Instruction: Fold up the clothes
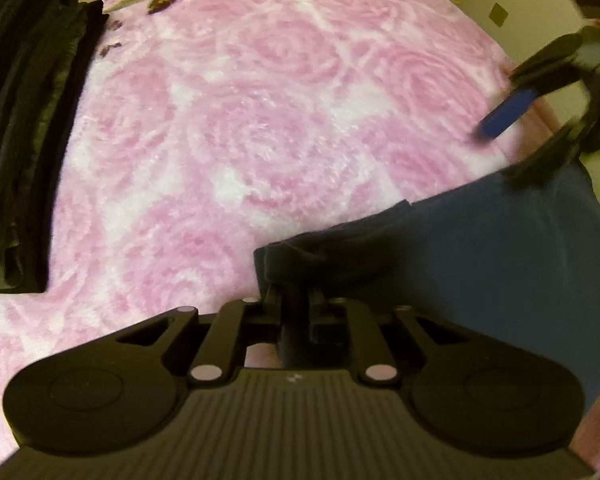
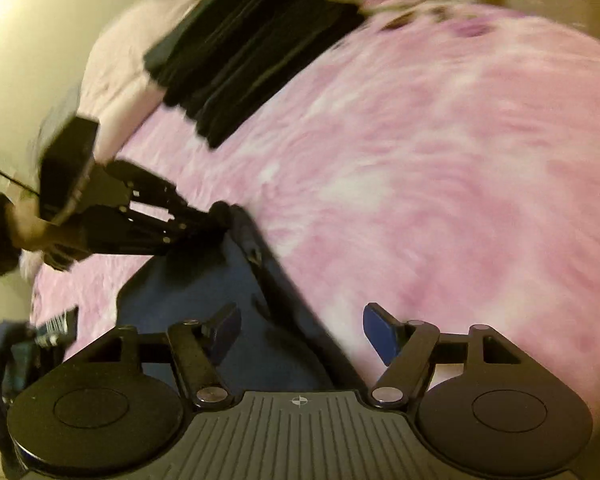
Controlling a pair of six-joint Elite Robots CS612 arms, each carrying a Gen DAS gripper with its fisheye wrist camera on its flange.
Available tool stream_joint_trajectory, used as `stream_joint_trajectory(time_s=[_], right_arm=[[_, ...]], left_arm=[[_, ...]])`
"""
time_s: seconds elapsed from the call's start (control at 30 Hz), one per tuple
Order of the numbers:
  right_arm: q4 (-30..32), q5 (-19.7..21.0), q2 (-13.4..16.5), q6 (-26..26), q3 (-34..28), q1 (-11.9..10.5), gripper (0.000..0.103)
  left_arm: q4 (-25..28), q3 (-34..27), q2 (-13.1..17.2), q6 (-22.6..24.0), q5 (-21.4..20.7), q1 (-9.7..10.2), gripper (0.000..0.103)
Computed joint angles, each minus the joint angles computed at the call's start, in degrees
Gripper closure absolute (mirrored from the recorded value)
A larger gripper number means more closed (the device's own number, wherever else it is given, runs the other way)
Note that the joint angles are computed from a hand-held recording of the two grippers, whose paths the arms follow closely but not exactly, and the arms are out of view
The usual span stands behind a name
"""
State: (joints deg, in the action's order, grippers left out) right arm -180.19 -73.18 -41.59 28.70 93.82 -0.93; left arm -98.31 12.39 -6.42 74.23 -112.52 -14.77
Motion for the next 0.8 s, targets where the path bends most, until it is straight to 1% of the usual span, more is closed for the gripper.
stream_joint_trajectory(time_s=[0.07, 0.1, 0.17, 0.23, 0.27, 0.3, 0.33, 0.37, 0.43, 0.47, 0.57, 0.67, 0.7, 0.73, 0.77, 0.8], right_arm=[[-3.08, -4.03, -3.01, 2.83, 4.98, 0.59, 0.032], [-3.53, -5.86, -4.17, 4.12, 6.8, 1.09, 0.032], [-5.27, -7.97, -5.37, 9.23, 9.59, 2.0, 0.033], [-6.39, -10.02, -5.52, 12.49, 10.79, 2.9, 0.033], [-6.81, -11.09, -5.53, 13.83, 11.25, 3.36, 0.042], [-7.6, -12.05, -5.41, 14.35, 11.58, 3.64, 0.055], [-8.08, -13.53, -4.96, 14.68, 11.38, 4.04, 0.057], [-8.39, -15.17, -4.49, 14.31, 10.97, 4.42, 0.057], [-8.67, -18.25, -3.65, 12.33, 10.21, 5.01, 0.057], [-8.8, -19.08, -3.24, 11.7, 9.96, 5.08, 0.057], [-9.68, -20.27, -2.61, 10.82, 9.93, 4.99, 0.057], [-9.74, -20.31, -3.09, 8.24, 10.62, 4.9, 0.057], [-9.54, -19.63, -3.06, 7.75, 10.67, 4.81, 0.057], [-9.3, -18.65, -3.0, 7.29, 10.69, 4.67, 0.063], [-9.04, -17.68, -2.93, 6.82, 10.72, 4.53, 0.099], [-8.45, -17.22, -2.95, 6.63, 10.67, 4.52, 0.102]], left_arm=[[0.46, -1.05, 0.58, -0.89, -0.27, 0.05, 0.092], [-0.5, 0.04, 0.18, -0.99, -0.37, 0.03, 0.092], [-2.41, 2.47, -0.81, -1.47, -0.64, 0.02, 0.092], [-3.26, 3.55, -1.27, -2.23, -1.01, 0.09, 0.092], [-3.26, 3.45, -1.2, -2.59, -1.21, 0.15, 0.092], [-3.26, 3.42, -1.17, -2.93, -1.3, 0.18, 0.092], [-3.26, 3.4, -1.15, -3.27, -1.39, 0.2, 0.092], [-3.46, 3.7, -1.29, -3.09, -1.25, 0.17, 0.092], [-4.35, 4.9, -1.9, -2.42, -0.84, 0.05, 0.092], [-4.7, 5.36, -2.13, -1.99, -0.63, 0.0, 0.092], [-6.0, 6.96, -2.91, -0.85, -0.14, -0.13, 0.092], [-8.8, 10.01, -4.28, -0.67, 0.13, -0.21, 0.092], [-9.78, 11.05, -4.75, -0.65, 0.26, -0.24, 0.092], [-10.72, 12.01, -5.17, -0.62, 0.39, -0.27, 0.092], [-11.66, 12.97, -5.6, -0.59, 0.52, -0.3, 0.092], [-12.34, 13.63, -5.89, -0.73, 0.62, -0.34, 0.092]])
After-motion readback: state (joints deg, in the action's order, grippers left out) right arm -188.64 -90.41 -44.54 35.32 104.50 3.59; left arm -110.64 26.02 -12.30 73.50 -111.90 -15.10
